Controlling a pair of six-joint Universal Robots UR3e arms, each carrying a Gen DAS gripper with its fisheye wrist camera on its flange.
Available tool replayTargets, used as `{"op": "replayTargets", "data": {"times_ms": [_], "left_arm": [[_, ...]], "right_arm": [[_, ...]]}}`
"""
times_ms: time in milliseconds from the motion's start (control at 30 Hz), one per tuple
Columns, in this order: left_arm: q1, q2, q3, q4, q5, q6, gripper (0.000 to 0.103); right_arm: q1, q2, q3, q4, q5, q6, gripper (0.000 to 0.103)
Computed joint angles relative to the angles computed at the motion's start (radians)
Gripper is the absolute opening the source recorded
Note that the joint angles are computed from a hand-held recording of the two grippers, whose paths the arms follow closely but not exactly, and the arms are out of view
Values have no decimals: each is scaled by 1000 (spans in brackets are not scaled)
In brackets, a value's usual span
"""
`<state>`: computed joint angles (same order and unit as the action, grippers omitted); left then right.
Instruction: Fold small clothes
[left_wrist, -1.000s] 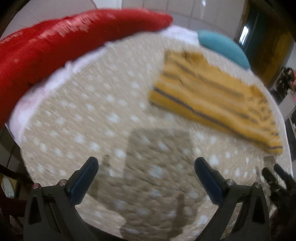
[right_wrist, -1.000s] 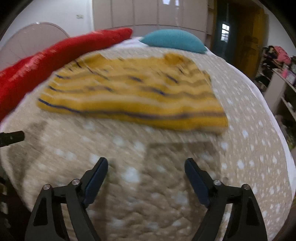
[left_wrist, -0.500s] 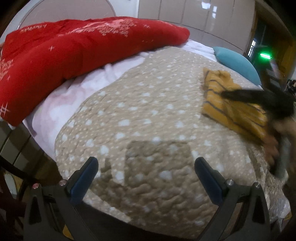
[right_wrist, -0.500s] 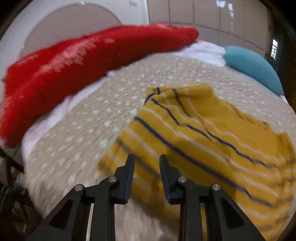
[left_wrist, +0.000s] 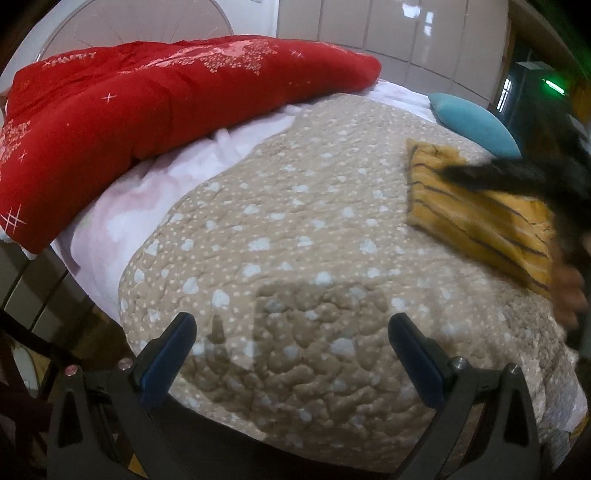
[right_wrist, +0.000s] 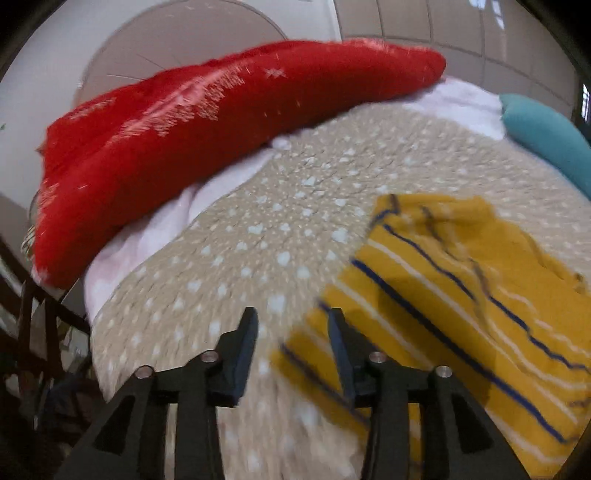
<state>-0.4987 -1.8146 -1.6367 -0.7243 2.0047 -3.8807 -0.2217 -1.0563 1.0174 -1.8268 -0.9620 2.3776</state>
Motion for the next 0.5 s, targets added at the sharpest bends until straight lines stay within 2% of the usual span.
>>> {"op": "replayTargets", "data": {"times_ms": [67, 133, 233, 367, 500], "left_arm": [[-15, -29, 53, -27, 5, -8, 103], [-37, -73, 130, -61, 9, -6, 103], [-80, -153, 274, -125, 28, 8, 103], [-138, -293, 536, -254, 55, 37, 103], [-171, -438, 814, -394, 39, 58, 103]], "right_arm": [[-73, -106, 139, -11, 12, -66, 57], [-155, -199, 268, -24, 12, -120, 58], [-279, -318, 471, -135, -2, -174, 58], [-444, -407, 583, -149, 38, -245, 61], [-577, -450, 643, -152, 79, -276, 63]]}}
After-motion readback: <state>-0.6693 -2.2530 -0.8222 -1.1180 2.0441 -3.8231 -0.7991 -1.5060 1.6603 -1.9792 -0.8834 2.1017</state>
